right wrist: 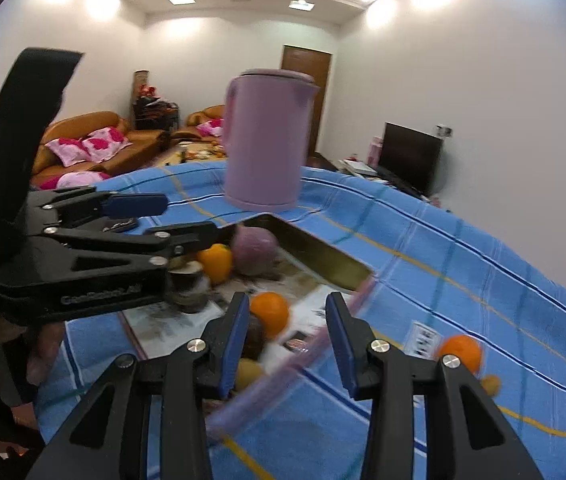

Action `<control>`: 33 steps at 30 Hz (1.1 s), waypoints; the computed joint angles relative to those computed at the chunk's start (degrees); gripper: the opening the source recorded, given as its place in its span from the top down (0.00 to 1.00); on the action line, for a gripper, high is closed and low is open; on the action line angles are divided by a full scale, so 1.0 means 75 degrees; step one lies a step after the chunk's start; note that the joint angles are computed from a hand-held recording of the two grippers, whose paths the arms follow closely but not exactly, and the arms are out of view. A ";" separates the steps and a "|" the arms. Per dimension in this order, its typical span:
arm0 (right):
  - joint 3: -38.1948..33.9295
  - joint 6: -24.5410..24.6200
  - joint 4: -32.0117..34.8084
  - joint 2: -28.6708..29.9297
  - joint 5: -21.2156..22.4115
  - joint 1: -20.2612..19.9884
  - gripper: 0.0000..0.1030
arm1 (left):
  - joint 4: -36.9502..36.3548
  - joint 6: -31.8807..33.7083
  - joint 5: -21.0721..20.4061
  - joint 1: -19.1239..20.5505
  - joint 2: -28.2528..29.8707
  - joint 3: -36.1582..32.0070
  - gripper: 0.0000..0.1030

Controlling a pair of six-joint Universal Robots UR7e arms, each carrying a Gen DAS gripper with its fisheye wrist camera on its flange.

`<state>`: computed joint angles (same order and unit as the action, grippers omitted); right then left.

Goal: Organize fruits
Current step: 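Move both open tools away from the box toward the loose fruits, then grasp an orange with the left tool while the right tool grasps a small yellow-brown fruit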

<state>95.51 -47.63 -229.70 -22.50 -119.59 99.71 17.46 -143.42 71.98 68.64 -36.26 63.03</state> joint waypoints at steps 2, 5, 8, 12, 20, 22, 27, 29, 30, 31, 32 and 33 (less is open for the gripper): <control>0.0178 0.0021 -0.0261 -0.0173 -0.0109 -0.0027 0.59 | -0.0146 0.0070 0.0027 -0.0156 -0.0048 0.0189 0.29; 0.0394 0.0069 -0.0701 -0.0459 -0.0498 -0.0137 0.59 | -0.0017 0.0032 0.0112 -0.0422 0.0056 0.0236 0.29; 0.0520 0.0403 -0.1062 -0.0738 -0.1066 -0.0336 0.59 | 0.0097 -0.0014 0.0081 -0.0676 0.0225 0.0248 0.29; 0.0559 0.1007 -0.0925 -0.1044 -0.1791 -0.0655 0.59 | 0.0373 -0.0254 -0.0013 -0.0979 0.0661 -0.0016 0.28; 0.1132 0.2841 0.0571 -0.1852 -0.1328 -0.1377 0.59 | 0.0946 -0.0487 -0.0176 -0.1286 0.1575 -0.0888 0.28; 0.1195 0.3059 0.0869 -0.1928 -0.1142 -0.1440 0.59 | 0.1139 -0.0614 -0.0283 -0.1320 0.1793 -0.1223 0.28; 0.1119 0.3337 0.1602 -0.1993 -0.0790 -0.1534 0.59 | 0.1432 -0.0788 -0.0428 -0.1323 0.2148 -0.1782 0.26; 0.1036 0.3429 0.1950 -0.1990 -0.0834 -0.1554 0.62 | 0.1496 -0.0790 -0.0470 -0.1326 0.2260 -0.1920 0.26; 0.1009 0.3520 0.2095 -0.2009 -0.0830 -0.1579 0.67 | 0.1489 -0.0780 -0.0490 -0.1328 0.2267 -0.1910 0.26; 0.1004 0.3643 0.2279 -0.2050 -0.0782 -0.1616 0.71 | 0.1474 -0.0765 -0.0509 -0.1329 0.2276 -0.1903 0.26; 0.1009 0.3734 0.2407 -0.2083 -0.0729 -0.1649 0.71 | 0.1487 -0.0747 -0.0519 -0.1334 0.2303 -0.1928 0.26; 0.1034 0.3769 0.2414 -0.2105 -0.0674 -0.1664 0.71 | 0.1502 -0.0716 -0.0518 -0.1343 0.2335 -0.1949 0.26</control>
